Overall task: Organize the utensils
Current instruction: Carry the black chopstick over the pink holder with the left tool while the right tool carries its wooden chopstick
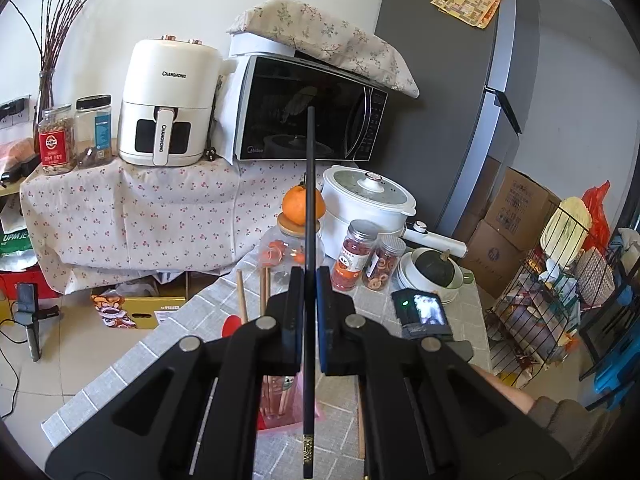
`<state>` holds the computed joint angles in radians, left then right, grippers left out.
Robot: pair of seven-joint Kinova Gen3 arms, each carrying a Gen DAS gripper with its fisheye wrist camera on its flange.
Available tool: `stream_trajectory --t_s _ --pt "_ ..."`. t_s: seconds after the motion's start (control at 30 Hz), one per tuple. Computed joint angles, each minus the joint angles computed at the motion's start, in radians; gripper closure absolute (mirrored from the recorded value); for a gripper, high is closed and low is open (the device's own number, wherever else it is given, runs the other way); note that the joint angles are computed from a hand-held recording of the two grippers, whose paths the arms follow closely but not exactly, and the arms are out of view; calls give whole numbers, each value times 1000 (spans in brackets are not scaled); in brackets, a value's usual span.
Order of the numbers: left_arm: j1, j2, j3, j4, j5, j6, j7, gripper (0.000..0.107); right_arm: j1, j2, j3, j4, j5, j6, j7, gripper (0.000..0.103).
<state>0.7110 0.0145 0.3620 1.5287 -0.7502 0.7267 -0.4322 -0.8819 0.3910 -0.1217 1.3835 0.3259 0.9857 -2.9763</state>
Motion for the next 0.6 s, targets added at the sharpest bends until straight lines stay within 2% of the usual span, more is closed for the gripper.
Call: stream_trajectory --t_s 0.13,0.33,0.5,0.6 --pt "5 5 2 -1 -23 11 21 101 -52 -36 6 -2 99 8 -44 97" --pt "20 13 -3 -1 -60 24 62 101 -141 -19 8 -104 237 125 -51 97" --pt "35 24 -6 -4 -86 43 91 101 -194 -8 12 -155 321 178 -57 97" --pt "46 32 -12 -5 -99 50 105 101 -213 -18 11 -149 364 172 -67 97"
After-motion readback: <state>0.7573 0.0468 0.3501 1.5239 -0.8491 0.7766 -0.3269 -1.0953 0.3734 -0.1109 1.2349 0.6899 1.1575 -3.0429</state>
